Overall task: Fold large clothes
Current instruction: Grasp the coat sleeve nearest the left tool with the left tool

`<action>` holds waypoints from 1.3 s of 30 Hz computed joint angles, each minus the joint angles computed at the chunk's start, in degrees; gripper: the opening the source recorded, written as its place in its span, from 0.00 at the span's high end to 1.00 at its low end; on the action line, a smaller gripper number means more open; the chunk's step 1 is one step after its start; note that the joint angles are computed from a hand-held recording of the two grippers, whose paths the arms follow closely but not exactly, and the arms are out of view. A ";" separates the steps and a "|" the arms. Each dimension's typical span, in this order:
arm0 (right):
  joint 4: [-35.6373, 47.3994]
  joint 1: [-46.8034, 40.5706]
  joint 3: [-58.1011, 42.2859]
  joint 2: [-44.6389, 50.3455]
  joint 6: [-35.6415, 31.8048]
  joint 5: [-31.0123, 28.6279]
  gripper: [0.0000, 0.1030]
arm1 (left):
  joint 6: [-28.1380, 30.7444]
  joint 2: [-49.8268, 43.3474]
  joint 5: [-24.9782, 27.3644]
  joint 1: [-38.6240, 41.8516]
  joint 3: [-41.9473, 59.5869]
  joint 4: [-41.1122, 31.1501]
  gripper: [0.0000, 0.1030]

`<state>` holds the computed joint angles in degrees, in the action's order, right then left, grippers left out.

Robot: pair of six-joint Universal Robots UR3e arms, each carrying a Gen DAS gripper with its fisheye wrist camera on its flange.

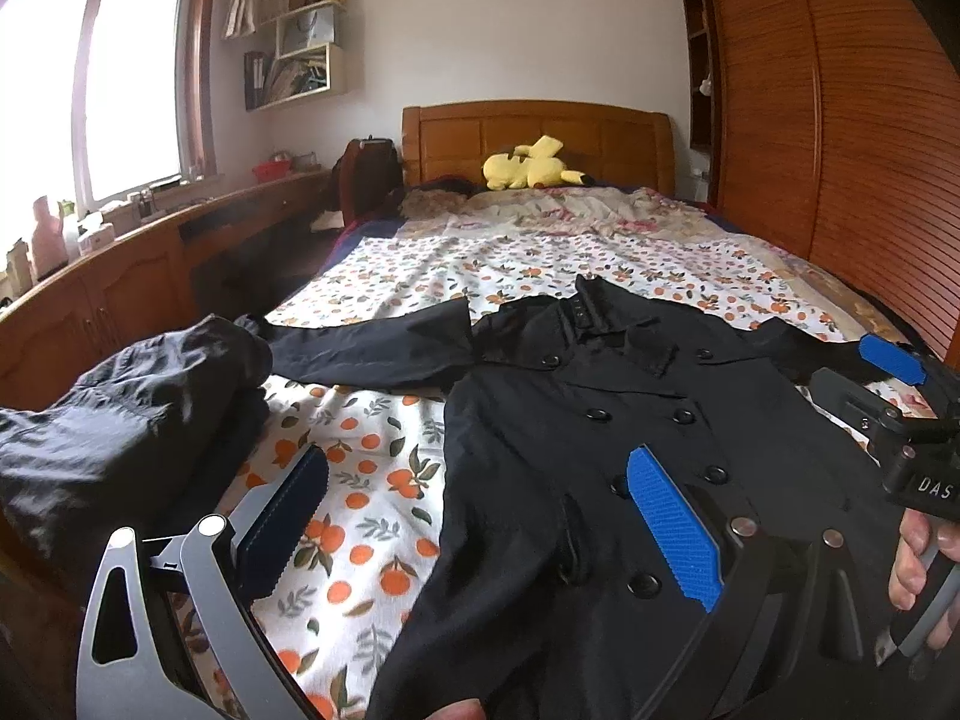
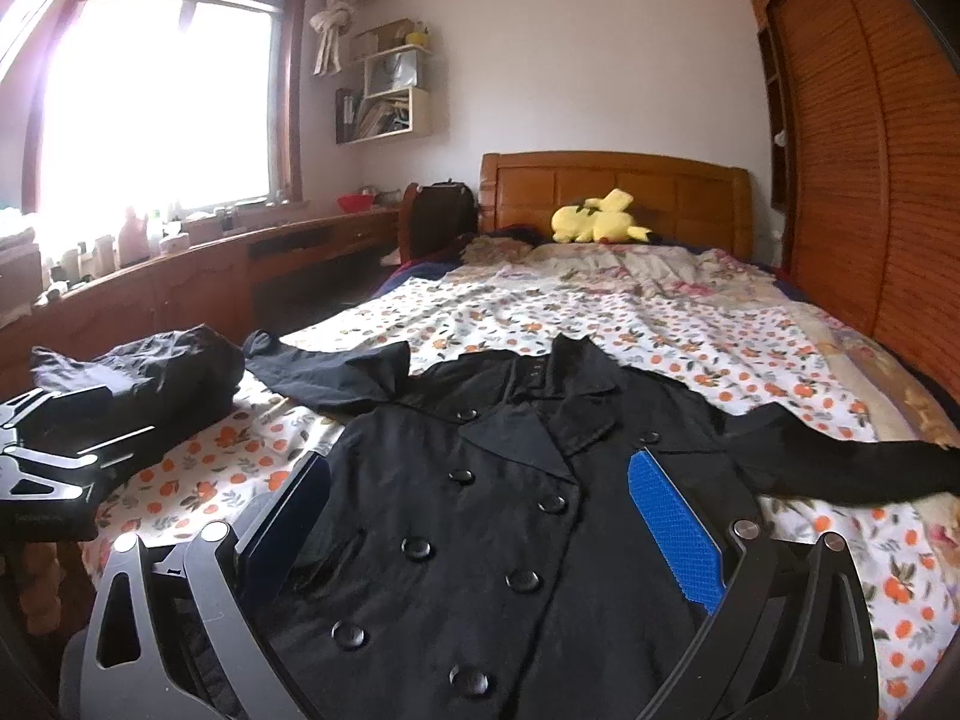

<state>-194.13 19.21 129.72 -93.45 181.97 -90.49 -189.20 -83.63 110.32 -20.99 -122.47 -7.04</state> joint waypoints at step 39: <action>0.22 -5.78 -23.06 32.98 -3.07 9.63 0.06 | 2.19 -61.81 -17.21 29.83 71.92 -28.09 0.34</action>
